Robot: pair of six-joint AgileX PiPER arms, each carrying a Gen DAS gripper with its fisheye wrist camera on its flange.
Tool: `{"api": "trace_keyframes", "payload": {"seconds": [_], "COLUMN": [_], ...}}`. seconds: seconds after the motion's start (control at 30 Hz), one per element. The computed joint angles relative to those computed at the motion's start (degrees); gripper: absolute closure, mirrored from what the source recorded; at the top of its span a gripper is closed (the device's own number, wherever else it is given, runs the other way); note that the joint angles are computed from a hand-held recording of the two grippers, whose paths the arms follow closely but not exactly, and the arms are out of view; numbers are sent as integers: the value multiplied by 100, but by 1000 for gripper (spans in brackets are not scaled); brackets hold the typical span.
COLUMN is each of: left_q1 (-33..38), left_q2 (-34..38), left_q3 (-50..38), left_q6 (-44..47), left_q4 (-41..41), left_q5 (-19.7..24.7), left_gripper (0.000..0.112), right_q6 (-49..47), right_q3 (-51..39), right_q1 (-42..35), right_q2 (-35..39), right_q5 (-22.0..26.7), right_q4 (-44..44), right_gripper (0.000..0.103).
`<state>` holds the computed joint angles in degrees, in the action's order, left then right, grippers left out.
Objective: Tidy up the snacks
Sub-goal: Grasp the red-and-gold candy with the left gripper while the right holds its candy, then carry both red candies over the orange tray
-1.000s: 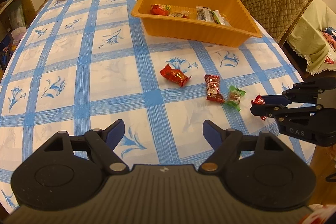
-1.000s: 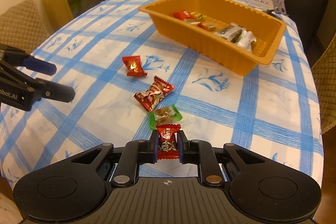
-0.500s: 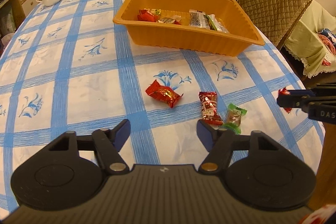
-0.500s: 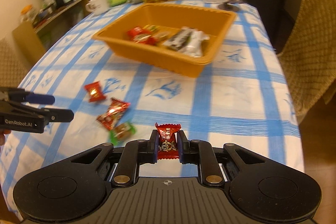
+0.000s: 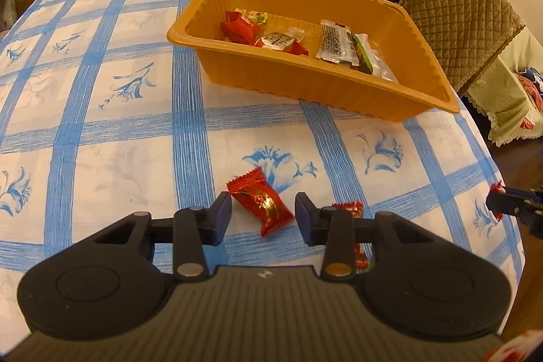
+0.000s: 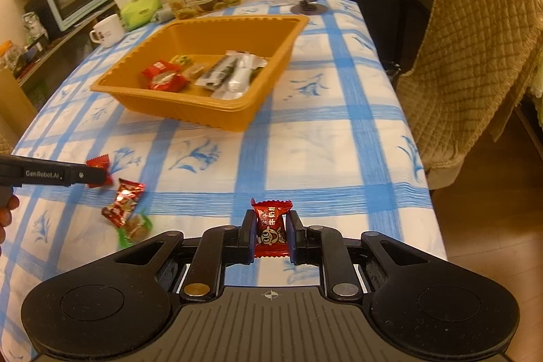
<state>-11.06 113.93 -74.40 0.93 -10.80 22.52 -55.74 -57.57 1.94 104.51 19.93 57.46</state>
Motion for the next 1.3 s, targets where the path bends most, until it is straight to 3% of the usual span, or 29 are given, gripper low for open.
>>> {"api": "trace_keyframes", "payload": {"seconds": [0.3,0.53,0.93,1.3], "left_q1": [-86,-77,202,206], "left_q2": [230,172,-405,-438], "left_q3": [-270,-245,-175,-992], "left_q6": [-133,-24,626,1184], "left_q4": [373,454,-73,-545], "left_q5": [118,117,247,592], "left_gripper": [92,94,94,94], "right_q6": [153,173,-112,-60], "right_q3": [-101,-211,-471,-1299], "right_q1": [-115,-82,7,112], "right_q2": [101,164,139,385], "right_q5": [21,74,317,707], "right_q4": [-131,-170,110,244], "right_gripper": [85,85,85,85]}}
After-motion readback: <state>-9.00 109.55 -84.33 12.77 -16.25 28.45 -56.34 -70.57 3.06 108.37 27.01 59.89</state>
